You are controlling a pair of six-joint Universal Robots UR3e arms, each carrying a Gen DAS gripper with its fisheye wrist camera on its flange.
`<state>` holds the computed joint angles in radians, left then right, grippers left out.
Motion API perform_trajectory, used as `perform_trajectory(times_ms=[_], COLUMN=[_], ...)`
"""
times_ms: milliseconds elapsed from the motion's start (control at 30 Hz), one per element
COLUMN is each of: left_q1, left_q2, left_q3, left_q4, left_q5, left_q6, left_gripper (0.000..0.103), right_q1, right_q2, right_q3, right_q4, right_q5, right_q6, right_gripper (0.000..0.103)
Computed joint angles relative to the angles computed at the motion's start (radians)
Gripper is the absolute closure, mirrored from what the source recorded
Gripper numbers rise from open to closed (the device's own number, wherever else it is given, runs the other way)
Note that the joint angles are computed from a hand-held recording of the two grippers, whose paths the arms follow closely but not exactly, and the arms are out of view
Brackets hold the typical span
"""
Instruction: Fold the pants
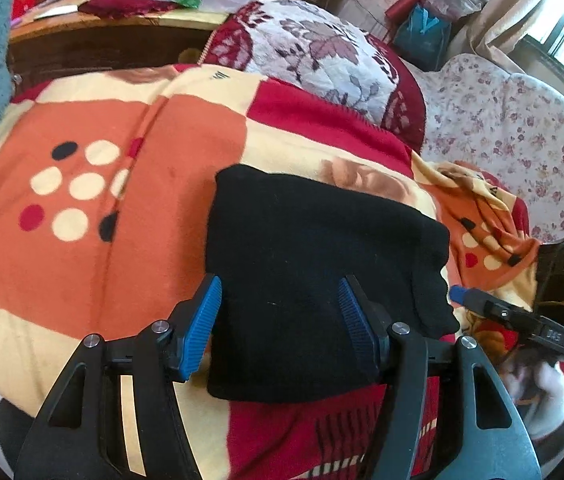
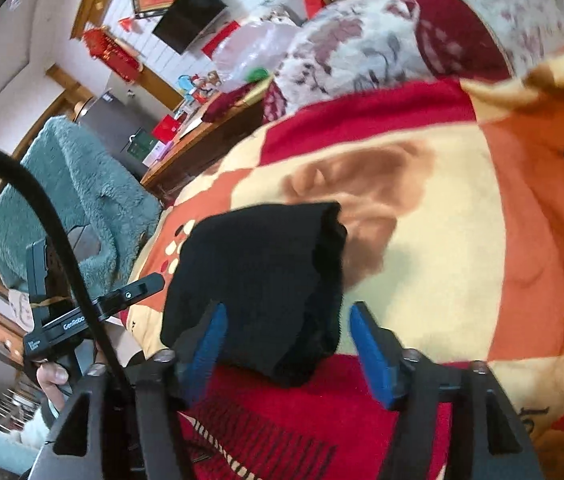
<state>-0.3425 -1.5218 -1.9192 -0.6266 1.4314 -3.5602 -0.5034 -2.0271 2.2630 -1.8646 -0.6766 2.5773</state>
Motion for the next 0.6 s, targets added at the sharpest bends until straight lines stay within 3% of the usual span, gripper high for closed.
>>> perform_trajectory(times_ms=[167, 233, 400, 467, 600], left_q1=[-0.010, 0.000, 0.050, 0.062, 0.028], left_q2=[-0.046, -0.053, -0.066, -0.070, -0.096], left_q3=[0.004, -0.003, -0.044, -0.061, -0.041], left_q4=[0.031, 0.040, 0.070, 0.093, 0.106], left_q5=[0.029, 0.025, -0.043, -0.065, -0.024], left_q6=[0.002, 0.001, 0.006, 0.002, 0.005], left_gripper=[0.041, 0.036, 0.025, 0.025, 0.023], right_q1=[0.054, 0.099, 0.169, 0.191, 0.196], right_q2=[0.140, 0.199, 0.254, 0.294, 0.326], right_q3=[0.018, 0.011, 0.019, 0.020, 0.061], right_q4=[-0.095, -0.155, -0.299, -0.336, -0.414], right_q5=[0.050, 0.056, 0.055, 0.043, 0.066], right_q6=[0.005, 0.023, 0.086, 0.111, 0.129], right_gripper=[0.035, 0.035, 0.012, 0.010, 0.010])
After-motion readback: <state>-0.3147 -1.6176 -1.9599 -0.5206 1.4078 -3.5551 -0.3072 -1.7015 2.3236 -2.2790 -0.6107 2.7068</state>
